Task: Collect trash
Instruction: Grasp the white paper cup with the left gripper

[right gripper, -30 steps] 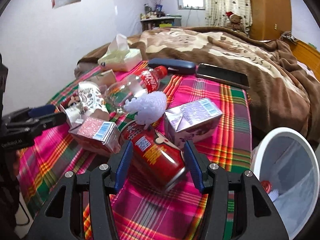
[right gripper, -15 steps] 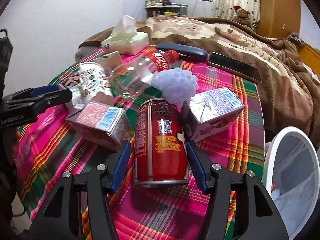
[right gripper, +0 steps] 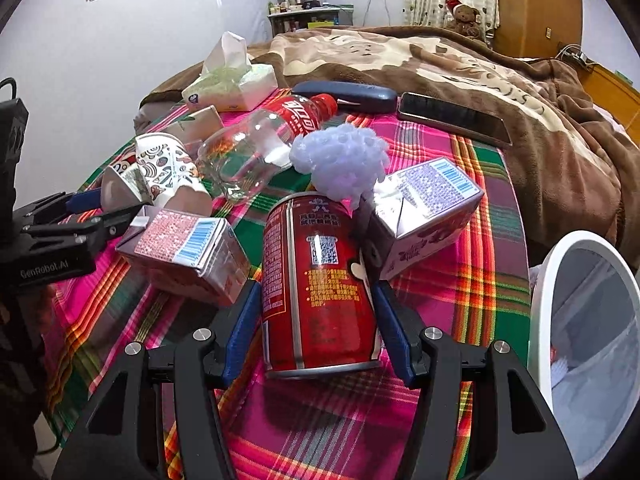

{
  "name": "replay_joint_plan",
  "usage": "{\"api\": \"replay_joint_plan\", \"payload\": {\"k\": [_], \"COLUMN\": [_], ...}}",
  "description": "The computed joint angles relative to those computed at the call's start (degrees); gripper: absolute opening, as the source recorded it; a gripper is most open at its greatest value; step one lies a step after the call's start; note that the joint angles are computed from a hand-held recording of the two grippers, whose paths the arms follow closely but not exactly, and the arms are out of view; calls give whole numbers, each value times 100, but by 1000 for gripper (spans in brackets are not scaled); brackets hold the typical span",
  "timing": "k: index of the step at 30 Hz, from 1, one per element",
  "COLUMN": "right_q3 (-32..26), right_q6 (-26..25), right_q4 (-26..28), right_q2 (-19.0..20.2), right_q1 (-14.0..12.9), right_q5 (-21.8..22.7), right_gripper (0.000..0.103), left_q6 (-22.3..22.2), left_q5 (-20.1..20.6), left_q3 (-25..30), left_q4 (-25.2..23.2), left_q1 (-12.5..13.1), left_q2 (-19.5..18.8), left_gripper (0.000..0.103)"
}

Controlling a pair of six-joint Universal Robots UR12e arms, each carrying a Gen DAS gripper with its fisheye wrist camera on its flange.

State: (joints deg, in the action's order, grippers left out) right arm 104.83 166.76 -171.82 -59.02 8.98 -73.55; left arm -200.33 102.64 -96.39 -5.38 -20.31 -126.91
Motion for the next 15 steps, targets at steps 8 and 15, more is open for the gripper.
{"api": "replay_joint_plan", "payload": {"k": [8,15], "right_q3": [-25,-29], "right_q6": [38,140], "right_q4": [-29,-15], "right_q2": [26,38], "right_q1": [20,1], "right_q5": [-86,-51], "right_gripper": [59,59], "left_q6": [-331,-475], "left_q5": [-121,-151], "left_q3": [95,28], "left_q4": [-266,-103], "left_q1": [69,87], "left_q2": [-58,-61], "left_gripper": [80,72]}}
